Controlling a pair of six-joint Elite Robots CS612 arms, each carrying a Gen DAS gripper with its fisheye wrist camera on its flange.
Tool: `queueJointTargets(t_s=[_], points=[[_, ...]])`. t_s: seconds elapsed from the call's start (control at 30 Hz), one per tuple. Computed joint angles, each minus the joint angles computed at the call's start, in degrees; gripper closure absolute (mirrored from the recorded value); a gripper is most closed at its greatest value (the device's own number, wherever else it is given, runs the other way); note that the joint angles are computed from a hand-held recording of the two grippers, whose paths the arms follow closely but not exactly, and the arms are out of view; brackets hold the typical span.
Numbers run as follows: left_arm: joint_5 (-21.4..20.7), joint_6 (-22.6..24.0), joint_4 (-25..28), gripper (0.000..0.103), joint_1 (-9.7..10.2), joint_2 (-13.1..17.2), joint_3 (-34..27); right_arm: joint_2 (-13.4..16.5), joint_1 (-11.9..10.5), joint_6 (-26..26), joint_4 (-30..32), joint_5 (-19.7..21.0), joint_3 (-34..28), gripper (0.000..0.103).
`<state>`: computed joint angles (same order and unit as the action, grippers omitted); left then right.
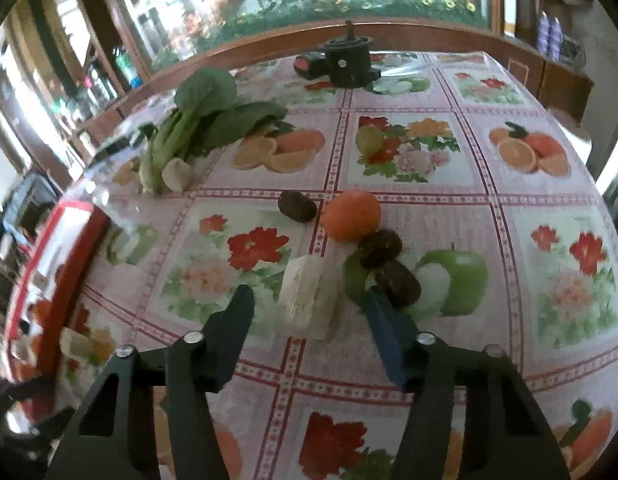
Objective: Organize fruits
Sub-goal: 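Grasp a white block with the right gripper while the left gripper grasps another beige cake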
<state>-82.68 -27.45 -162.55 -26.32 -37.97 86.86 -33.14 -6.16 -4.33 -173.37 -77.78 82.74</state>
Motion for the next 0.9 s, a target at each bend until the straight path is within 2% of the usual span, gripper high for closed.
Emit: queueJointTargets(t_s=[0.1, 0.27, 0.47, 0.57, 0.6, 0.63, 0.67, 0.73, 0.9], points=[[-0.84, -0.35, 0.30, 0.024, 0.17, 1.23, -2.01, 0.29, 0.22, -3.16, -1.08, -0.94, -0.02, 0.069], [-1.78, -1.87, 1.22, 0.024, 0.75, 3.30, -5.21, 0.42, -0.17, -3.99, -2.08, 0.68, 0.31, 0.070], [-0.42, -1.23, -2.48, 0.025, 0.92, 4.49, -6.06, 0.44, -0.28, -5.29, -3.04, 1.23, 0.67, 0.070], [1.26, 0.31, -5.09, 0.034, 0.65, 4.63, -5.25, 0.50, -0.26, -5.66, -3.34, 1.20, 0.66, 0.070], [1.62, 1.06, -5.93, 0.048, 0.60, 4.66, -5.01, 0.52, -0.27, -5.63, -3.33, 1.27, 0.62, 0.071], [1.05, 2.03, -7.09, 0.071, 0.72, 4.67, -4.78, 0.53, -0.29, -5.52, -3.30, 1.30, 0.59, 0.071], [-0.60, 2.64, -7.75, 0.075, 1.02, 4.66, -4.67, 0.52, -0.30, -5.36, -3.25, 1.35, 0.58, 0.072], [-3.32, 2.81, -8.58, 0.075, 1.44, 4.58, -4.44, 0.49, -0.33, -5.02, -3.28, 1.42, 0.63, 0.072], [-4.91, 5.68, -11.13, 0.075, 1.10, 4.29, -3.03, 0.08, -0.40, -4.57, -3.07, 1.42, 1.23, 0.072]])
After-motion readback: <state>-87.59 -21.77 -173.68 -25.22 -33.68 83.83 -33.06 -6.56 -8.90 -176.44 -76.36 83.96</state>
